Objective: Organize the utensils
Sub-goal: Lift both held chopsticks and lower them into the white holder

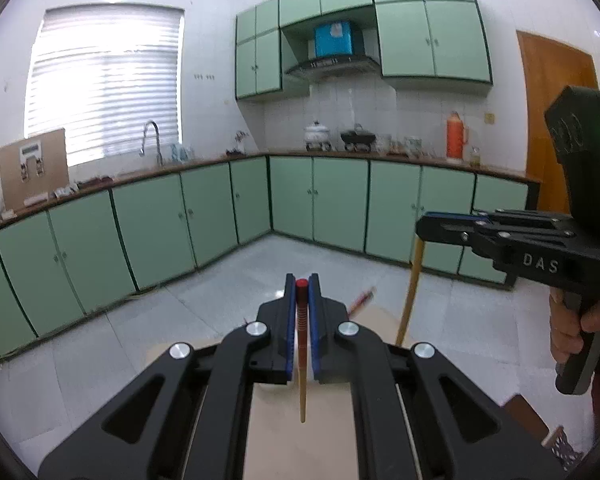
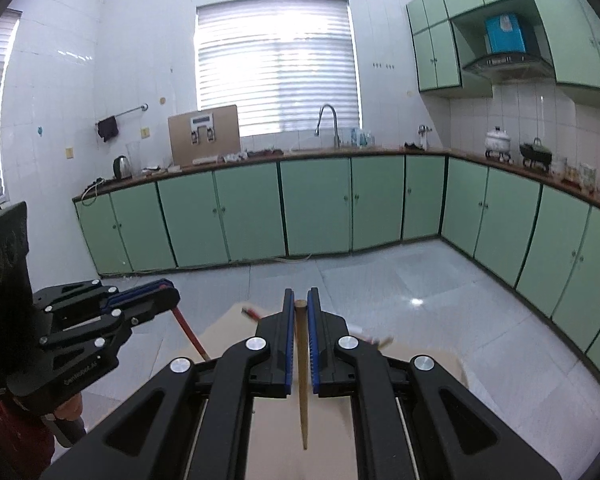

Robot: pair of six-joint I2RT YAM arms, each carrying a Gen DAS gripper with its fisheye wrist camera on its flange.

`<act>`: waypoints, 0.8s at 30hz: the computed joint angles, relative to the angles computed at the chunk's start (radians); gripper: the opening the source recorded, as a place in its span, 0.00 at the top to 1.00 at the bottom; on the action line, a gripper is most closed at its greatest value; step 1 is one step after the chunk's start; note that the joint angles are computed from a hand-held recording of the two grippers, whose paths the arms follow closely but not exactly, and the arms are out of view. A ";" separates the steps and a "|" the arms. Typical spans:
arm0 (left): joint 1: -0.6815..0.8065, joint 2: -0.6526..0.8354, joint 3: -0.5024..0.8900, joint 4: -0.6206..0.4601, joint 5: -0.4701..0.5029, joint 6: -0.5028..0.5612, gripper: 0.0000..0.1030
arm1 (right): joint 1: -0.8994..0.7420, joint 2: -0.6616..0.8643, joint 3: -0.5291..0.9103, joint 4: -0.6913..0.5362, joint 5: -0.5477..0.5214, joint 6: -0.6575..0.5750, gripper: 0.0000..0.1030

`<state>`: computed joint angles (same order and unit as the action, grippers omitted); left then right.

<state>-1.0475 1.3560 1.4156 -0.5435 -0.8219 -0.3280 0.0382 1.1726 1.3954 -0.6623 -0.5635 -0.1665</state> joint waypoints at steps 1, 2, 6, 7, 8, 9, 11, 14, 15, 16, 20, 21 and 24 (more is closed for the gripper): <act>0.014 0.007 0.021 0.009 0.004 0.021 0.95 | 0.003 0.016 0.026 0.000 0.002 0.005 0.94; 0.028 0.016 0.043 0.017 0.009 0.040 0.95 | 0.005 0.037 0.058 -0.001 0.003 0.011 0.94; 0.091 0.064 0.141 0.040 0.035 0.099 0.95 | 0.019 0.104 0.153 0.007 0.019 0.037 0.94; 0.103 0.079 0.167 0.038 0.042 0.104 0.95 | 0.021 0.126 0.181 0.009 0.022 0.044 0.94; 0.116 0.095 0.190 0.042 0.047 0.114 0.95 | 0.024 0.137 0.196 0.011 0.025 0.049 0.94; 0.135 0.114 0.216 0.050 0.055 0.128 0.95 | 0.029 0.158 0.223 0.015 0.032 0.056 0.94; 0.164 0.152 0.269 0.045 0.075 0.138 0.95 | 0.043 0.195 0.264 0.024 0.055 0.066 0.94; 0.200 0.209 0.333 0.038 0.091 0.151 0.95 | 0.060 0.262 0.334 0.032 0.090 0.083 0.94; 0.214 0.224 0.348 0.038 0.109 0.150 0.95 | 0.066 0.272 0.340 0.042 0.103 0.088 0.94; 0.230 0.245 0.364 0.041 0.124 0.150 0.95 | 0.072 0.292 0.353 0.055 0.112 0.093 0.94; 0.273 0.293 0.358 0.086 0.160 0.150 0.95 | 0.094 0.366 0.388 0.092 0.153 0.103 0.94; 0.280 0.300 0.354 0.093 0.166 0.148 0.95 | 0.100 0.389 0.387 0.113 0.165 0.105 0.94; 0.309 0.343 0.354 0.107 0.196 0.134 0.95 | 0.109 0.429 0.364 0.153 0.194 0.108 0.94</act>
<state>-0.7380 1.6986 1.7697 -0.4364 -0.6256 -0.1936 0.1474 1.6019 1.7598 -0.5096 -0.3695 -0.0589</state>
